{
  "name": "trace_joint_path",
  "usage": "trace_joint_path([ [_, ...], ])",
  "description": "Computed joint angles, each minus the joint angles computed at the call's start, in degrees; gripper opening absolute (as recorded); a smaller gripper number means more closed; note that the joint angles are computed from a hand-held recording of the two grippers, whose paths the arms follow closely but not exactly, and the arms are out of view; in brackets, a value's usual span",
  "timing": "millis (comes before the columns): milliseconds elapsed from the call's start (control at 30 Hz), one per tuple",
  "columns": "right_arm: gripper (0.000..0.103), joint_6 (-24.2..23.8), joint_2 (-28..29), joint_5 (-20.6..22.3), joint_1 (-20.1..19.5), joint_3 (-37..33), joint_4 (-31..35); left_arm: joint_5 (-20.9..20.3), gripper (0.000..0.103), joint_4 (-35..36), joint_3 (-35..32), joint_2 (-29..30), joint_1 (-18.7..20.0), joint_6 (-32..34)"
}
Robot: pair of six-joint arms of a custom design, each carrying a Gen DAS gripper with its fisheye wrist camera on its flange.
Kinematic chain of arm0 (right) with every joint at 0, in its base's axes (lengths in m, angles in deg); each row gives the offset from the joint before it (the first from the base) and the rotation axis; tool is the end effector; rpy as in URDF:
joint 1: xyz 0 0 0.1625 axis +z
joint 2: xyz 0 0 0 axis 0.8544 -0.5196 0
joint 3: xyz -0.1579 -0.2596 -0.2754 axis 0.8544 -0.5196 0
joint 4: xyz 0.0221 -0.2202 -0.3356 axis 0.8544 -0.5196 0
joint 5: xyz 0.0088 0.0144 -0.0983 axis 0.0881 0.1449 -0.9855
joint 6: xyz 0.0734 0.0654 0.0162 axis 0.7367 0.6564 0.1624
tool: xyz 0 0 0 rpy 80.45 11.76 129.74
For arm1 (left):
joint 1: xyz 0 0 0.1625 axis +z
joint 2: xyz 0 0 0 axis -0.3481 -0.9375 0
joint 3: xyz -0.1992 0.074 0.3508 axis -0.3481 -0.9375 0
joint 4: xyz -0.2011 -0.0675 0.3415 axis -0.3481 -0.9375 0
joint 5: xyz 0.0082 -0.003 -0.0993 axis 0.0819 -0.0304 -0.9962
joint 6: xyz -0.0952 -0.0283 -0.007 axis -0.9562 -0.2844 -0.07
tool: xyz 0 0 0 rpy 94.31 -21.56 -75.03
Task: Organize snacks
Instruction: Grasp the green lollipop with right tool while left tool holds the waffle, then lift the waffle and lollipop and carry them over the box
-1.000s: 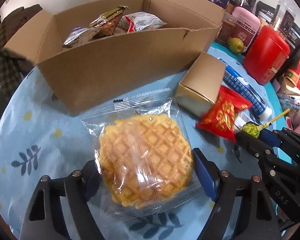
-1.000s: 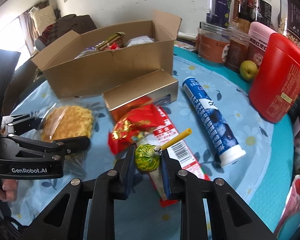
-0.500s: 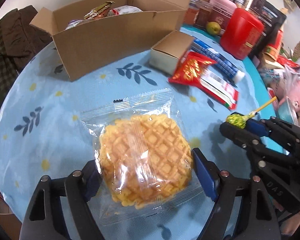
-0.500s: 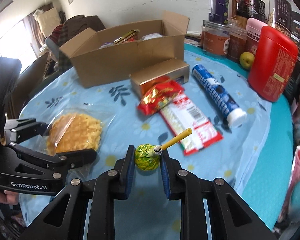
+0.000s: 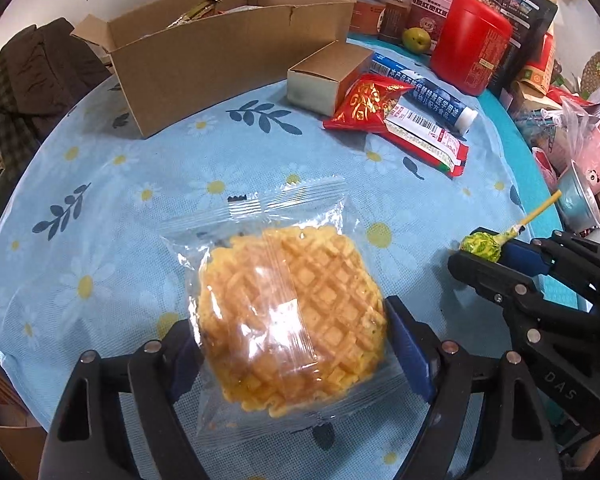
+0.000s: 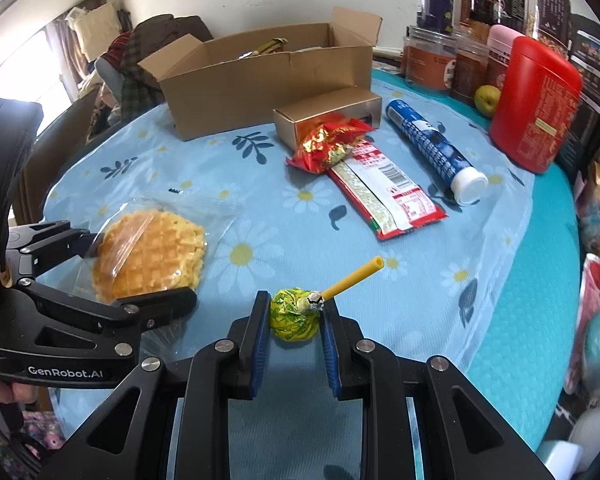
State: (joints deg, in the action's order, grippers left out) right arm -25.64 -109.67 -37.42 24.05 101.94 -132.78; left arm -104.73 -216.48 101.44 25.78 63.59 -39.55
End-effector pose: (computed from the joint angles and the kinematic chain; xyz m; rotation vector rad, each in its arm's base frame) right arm 0.0325 -0.5219 0.2270 0.5415 -2.4031 0.6539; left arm -0.3090 -0.5582 -0.0396 0.6025 2.4308 -0.3819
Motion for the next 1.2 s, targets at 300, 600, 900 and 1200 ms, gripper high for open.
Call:
trace_joint_path([
  [300, 0.024, -0.3, 1.1, -2.2, 0.4, 0.4, -0.9, 0.9, 0.084, -4.8, 2.1, 0.1, -0.4, 3.3],
  [600, 0.024, 0.0, 0.7, -0.6, 0.7, 1.5, -1.7, -1.8, 0.079, -6.9, 3.7, -1.4, -0.2, 3.1],
  [900, 0.024, 0.1, -0.6, 1.8, 1.1, 3.0, -1.7, -3.0, 0.079, -9.3, 6.2, -3.7, -0.8, 1.6],
  [1200, 0.024, 0.2, -2.2, 4.3, 3.1, 3.1, -1.0, -2.1, 0.079, -13.2, 8.3, -6.7, -2.3, 2.2],
])
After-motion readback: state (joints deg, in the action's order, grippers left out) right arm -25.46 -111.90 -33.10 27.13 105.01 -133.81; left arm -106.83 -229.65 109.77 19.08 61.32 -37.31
